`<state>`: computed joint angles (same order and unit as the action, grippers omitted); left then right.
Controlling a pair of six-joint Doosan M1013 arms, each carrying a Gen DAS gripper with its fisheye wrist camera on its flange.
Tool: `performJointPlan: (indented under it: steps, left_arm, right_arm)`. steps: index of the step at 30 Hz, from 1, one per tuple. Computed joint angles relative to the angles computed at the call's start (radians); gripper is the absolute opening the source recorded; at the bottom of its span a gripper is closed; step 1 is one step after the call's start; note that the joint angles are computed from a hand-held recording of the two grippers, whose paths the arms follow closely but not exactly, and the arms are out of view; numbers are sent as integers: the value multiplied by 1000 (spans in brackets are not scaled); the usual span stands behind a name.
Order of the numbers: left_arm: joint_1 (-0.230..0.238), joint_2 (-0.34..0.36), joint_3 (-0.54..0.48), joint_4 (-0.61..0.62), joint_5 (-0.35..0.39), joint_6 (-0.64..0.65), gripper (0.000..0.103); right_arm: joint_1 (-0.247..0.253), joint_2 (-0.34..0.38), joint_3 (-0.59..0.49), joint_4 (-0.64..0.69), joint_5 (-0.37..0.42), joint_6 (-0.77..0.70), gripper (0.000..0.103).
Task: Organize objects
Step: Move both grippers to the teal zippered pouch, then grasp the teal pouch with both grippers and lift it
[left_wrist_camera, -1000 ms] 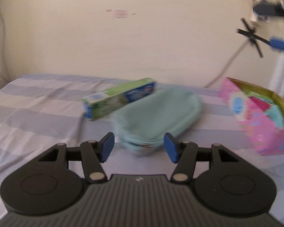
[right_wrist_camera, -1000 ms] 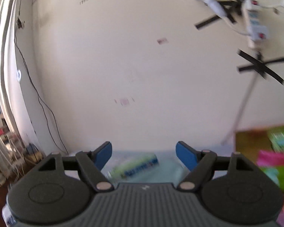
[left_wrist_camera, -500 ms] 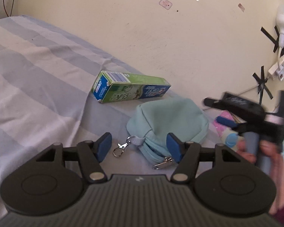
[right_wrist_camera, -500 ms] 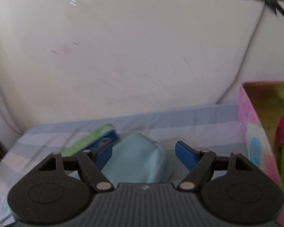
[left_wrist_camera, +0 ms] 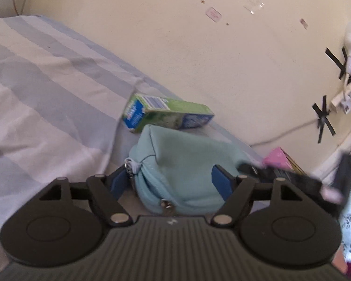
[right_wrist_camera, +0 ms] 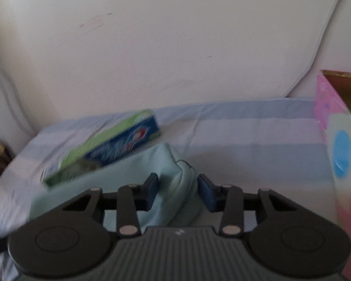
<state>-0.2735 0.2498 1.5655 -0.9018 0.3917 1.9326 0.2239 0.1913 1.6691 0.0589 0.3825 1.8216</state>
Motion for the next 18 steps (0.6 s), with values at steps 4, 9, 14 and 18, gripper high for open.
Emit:
performJointPlan:
  steps: [4, 9, 14, 18]
  left_arm:
    - [-1, -6, 6, 26, -9, -30, 65]
    - [-14, -24, 16, 89, 23, -9, 54]
    - [-41, -79, 77, 55, 64, 93, 54]
    - [-63, -115, 113, -88, 58, 230, 53]
  right_arm:
    - [13, -79, 88, -71, -13, 80, 36]
    - [54, -180, 193, -339, -44, 339, 36]
    - [72, -291, 319, -616, -69, 647, 36]
    - [82, -369, 385, -934, -68, 949, 36]
